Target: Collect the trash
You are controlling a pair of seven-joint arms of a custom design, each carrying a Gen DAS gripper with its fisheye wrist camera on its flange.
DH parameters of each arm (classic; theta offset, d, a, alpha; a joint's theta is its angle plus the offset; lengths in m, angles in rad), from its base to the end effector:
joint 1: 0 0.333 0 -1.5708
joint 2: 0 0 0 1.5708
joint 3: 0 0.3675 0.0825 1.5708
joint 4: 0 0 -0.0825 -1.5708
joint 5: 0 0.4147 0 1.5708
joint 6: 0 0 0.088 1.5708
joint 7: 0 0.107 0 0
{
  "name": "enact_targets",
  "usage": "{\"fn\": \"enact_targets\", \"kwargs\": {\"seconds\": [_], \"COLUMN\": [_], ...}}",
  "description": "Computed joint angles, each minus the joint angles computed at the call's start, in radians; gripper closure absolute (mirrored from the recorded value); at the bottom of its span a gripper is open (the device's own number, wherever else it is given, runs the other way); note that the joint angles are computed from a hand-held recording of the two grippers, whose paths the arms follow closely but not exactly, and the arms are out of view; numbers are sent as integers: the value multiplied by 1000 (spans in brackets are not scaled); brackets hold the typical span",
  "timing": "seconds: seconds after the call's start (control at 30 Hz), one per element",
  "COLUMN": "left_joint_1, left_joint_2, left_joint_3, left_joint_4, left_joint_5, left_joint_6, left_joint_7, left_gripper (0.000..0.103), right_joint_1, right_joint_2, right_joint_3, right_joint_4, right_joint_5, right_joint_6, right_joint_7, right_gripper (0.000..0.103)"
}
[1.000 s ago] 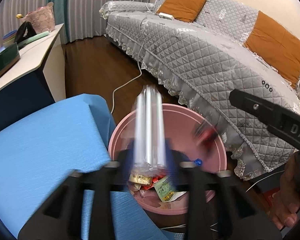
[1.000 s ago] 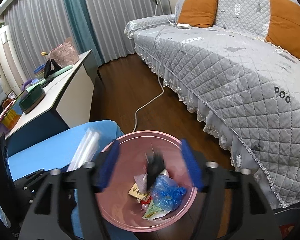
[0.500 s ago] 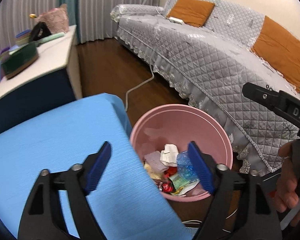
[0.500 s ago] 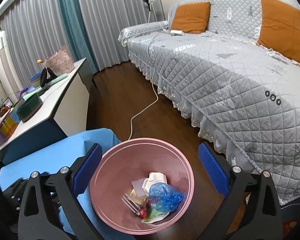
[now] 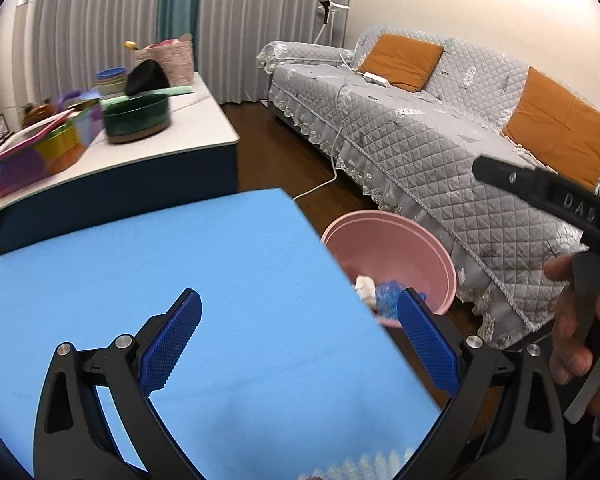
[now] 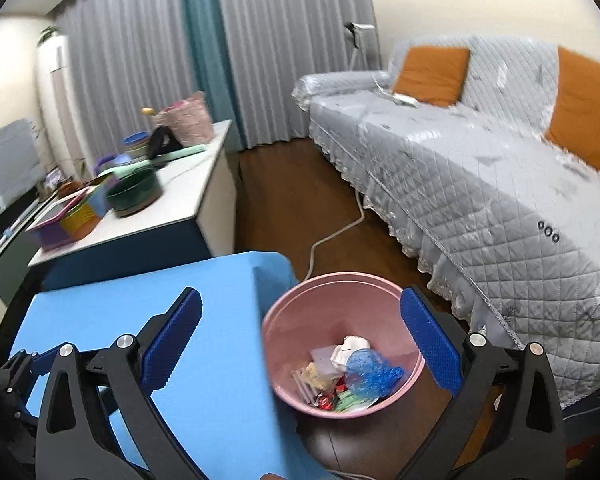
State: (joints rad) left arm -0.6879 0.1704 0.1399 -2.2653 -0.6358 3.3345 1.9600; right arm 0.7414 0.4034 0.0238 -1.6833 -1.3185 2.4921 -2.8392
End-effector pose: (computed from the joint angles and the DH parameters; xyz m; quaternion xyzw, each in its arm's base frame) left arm 0.5420 -0.2600 0.4103 -0.5486 0.7214 -0.3625 0.2173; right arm 0.5337 0.5164 0.4388 -0.5692 0.6640 -0.3122 0.3711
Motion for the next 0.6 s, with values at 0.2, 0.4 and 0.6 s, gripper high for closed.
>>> {"fn": "enact_targets", "kwargs": {"seconds": [0.2, 0.4, 0.6], "left_joint_1": [-46, -4, 50], "left_joint_2": [-106, -166, -201], "left_joint_3": [1, -86, -177], "left_joint_4": [-156, -260, -346], "left_joint_5": [-193, -409, -550], "left_joint_6": [136, 229, 271], "left_joint_7": [132, 209, 229], "left_gripper": [8, 8, 8], "right_joint_1": [72, 133, 191], "right_joint_2": [0, 38, 85], "right_joint_3": [36, 67, 69], "right_joint_4": [-10, -7, 5], "right_joint_5": [11, 78, 104], "right_joint_6": [-91, -172, -215], "right_joint_7": [-11, -7, -58], "right_gripper": [5, 5, 5]}}
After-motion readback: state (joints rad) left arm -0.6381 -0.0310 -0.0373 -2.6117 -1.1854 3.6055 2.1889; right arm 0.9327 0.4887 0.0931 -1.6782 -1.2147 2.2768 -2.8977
